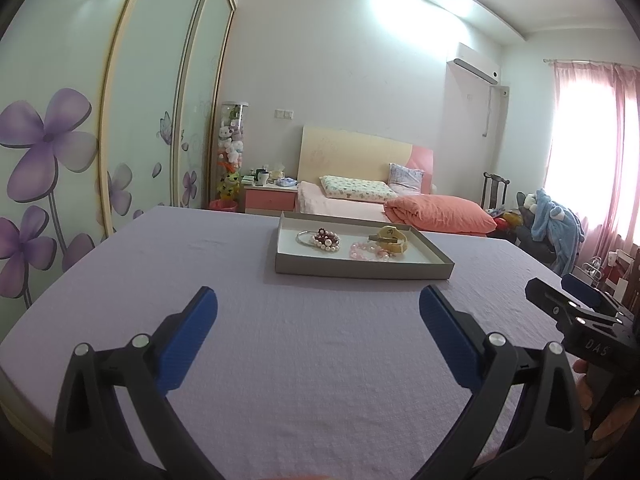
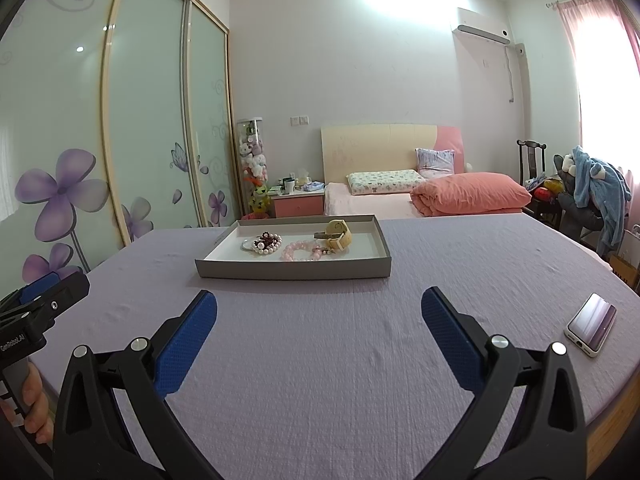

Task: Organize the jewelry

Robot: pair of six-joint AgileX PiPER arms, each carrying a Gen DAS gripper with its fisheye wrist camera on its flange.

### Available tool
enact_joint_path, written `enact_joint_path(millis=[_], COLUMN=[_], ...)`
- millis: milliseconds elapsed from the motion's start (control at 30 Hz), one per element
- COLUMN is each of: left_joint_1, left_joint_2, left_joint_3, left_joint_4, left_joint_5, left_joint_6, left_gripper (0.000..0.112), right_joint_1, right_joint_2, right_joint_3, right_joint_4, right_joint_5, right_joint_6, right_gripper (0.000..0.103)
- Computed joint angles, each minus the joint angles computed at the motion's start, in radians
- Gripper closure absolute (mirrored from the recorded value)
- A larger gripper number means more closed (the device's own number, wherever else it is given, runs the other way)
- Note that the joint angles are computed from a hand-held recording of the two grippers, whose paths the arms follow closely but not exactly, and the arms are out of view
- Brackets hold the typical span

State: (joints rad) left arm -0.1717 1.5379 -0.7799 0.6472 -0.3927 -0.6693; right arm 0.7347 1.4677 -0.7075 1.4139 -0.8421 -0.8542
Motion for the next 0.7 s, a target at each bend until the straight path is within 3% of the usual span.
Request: enact_joint_path(millis=[700], left_joint_1=[-0.010], left_joint_2=[-0.003], left_joint_3=[-0.005], left_joint_4=[-0.008], left_joint_5=[0.011], left_joint_6=[0.008], left_gripper=[0.013], right_joint_1=[0.000], right_joint_2=[0.011], right_joint_3=[-0.006], right_joint_4=[0.003], right_joint_5=[0.004], right_joint_6=[0.008], right_gripper=[0.002])
